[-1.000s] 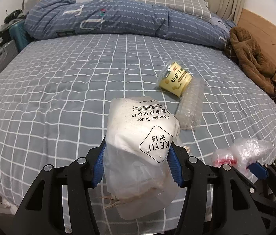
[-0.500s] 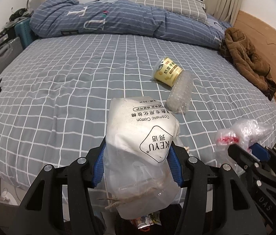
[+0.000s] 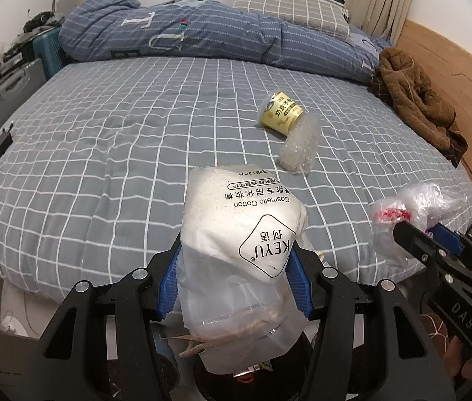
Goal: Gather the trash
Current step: 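Lift the white bag and plastic bag and carry both over the bin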
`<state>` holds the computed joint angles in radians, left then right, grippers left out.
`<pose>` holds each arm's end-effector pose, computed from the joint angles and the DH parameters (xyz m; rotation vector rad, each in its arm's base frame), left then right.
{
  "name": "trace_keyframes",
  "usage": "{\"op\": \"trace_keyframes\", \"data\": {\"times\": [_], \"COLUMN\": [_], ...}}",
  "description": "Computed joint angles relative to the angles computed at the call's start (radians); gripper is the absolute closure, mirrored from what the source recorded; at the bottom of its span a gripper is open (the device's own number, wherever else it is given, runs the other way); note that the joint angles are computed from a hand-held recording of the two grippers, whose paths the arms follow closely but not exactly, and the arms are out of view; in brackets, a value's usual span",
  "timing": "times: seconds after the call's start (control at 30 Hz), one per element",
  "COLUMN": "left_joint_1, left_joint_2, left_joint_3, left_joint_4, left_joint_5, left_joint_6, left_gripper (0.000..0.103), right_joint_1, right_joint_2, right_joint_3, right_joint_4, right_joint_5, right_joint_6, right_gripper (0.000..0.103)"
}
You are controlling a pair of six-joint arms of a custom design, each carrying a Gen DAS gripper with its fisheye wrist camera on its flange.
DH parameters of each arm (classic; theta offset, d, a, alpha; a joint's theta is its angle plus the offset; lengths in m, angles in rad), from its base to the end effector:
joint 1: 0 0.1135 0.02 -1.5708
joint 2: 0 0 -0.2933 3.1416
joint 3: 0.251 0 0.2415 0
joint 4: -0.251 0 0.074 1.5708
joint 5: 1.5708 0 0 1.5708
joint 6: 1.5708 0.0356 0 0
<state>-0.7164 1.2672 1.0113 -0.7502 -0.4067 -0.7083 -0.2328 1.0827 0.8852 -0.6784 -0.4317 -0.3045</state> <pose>0.1834 -0.1410 0.3021 -0.1370 2.4568 -0.0824 0.1900 -0.0297 0.3038 -0.2709 2.3436 0.2711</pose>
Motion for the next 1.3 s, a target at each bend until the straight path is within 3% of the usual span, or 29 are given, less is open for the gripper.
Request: {"op": "trace_keyframes", "data": {"times": [0.7,1.3], "left_joint_1": [-0.235,-0.428], "left_joint_2": [-0.074,-0.054], "left_joint_3": [-0.041,-0.122], "left_joint_4": [-0.15,-0.163], "left_joint_5": [-0.101,-0.12], "left_joint_6": [-0.233,-0.441], "left_gripper": [0.049,0.049], "right_joint_1": [-0.108,-0.223], "right_joint_2": [-0.141,-0.236], "right_joint_3": [-0.041,-0.133], "right_joint_4": [-0.141,-0.242], "right_joint_5": [-0.064,-0.093], "right_joint_6": [-0.118,-0.263], "right_gripper": [0.061,0.061]}}
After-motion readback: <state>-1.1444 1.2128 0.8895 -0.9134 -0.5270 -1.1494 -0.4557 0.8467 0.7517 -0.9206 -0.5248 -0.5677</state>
